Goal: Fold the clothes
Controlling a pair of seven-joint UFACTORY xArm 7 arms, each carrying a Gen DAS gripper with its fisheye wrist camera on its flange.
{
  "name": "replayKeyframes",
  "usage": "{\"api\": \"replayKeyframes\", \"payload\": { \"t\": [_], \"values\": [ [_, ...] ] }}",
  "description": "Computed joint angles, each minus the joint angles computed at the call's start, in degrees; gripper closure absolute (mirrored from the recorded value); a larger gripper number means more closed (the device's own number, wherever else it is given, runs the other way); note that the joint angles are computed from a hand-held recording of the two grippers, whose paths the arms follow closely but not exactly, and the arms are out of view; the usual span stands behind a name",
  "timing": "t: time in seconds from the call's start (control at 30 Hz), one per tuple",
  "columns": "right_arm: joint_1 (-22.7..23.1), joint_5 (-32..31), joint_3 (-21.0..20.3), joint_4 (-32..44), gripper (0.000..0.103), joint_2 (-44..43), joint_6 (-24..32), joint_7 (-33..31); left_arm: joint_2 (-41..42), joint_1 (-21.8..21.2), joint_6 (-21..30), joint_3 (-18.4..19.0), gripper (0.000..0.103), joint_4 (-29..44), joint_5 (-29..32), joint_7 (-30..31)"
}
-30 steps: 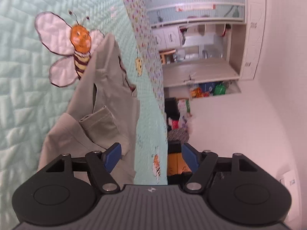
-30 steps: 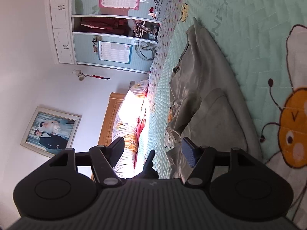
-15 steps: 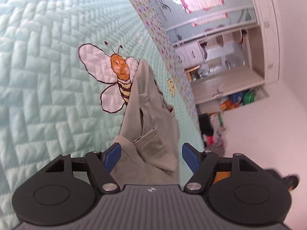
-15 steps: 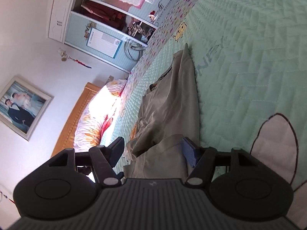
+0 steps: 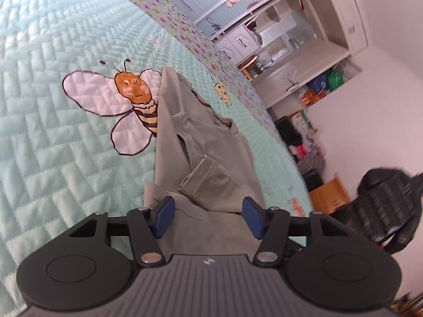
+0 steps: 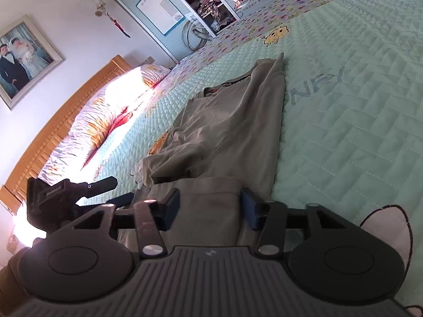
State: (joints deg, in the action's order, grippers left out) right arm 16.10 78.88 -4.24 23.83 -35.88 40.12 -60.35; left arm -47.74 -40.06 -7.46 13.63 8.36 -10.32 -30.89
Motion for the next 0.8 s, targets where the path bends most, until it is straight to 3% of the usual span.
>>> {"api": "replayKeyframes", "payload": {
  "t": [0.03, 0.2, 0.33, 0.43, 0.6, 0.63, 0.67, 0.7, 0.8],
  "values": [
    [-0.10, -0.61, 0.33, -0.04, 0.094, -0.13, -0.17, 0.31, 0.43, 2.01, 0.50, -2.36, 0.057, 0.18, 0.10, -0.51],
    [0.46, -0.41, 0.22, -0.86, 0.094, -1.26, -0.62, 0.78, 0.82, 12.22, 1.32, -13.37, 0.056, 0.09, 0.47, -4.69],
    [0.07, 0.75, -2.43, -0.44, 0.092, 0.77, 3.05, 1.41, 0.51, 12.57, 0.55, -11.15, 0.047, -0.70, 0.34, -7.08],
    [-1.49, 1.93, -3.39, -0.04, 0.092, 2.16, 6.46, 1.32, 1.31, 11.40, 3.61, -8.60, 0.047, 0.52, 1.44, -5.58],
    [-3.54, 2.35, -1.80, 0.13, 0.092, 2.42, 8.03, 0.83, 2.71, 10.90, 2.97, -9.12, 0.049, 1.01, 1.92, -4.11],
    [-3.73, 2.33, -1.38, 0.08, 0.093, 2.19, 7.89, 0.75, 3.06, 10.61, 2.85, -9.08, 0.060, 1.15, 2.13, -3.63],
    [-3.87, 2.26, -0.85, -0.07, 0.093, 1.77, 7.43, 0.67, 3.40, 11.66, 4.49, -10.62, 0.088, 1.90, 3.02, -2.82],
    [-3.89, 2.21, -0.29, -0.26, 0.093, 1.24, 6.76, 0.53, 3.52, 13.81, 6.31, -13.45, 0.094, 2.68, 3.95, -2.44],
    [-3.22, 2.77, 1.45, -1.28, 0.095, -1.61, 3.36, -0.01, 2.58, 20.04, 5.93, -21.95, 0.094, 3.22, 6.08, -3.51]
  ]
}}
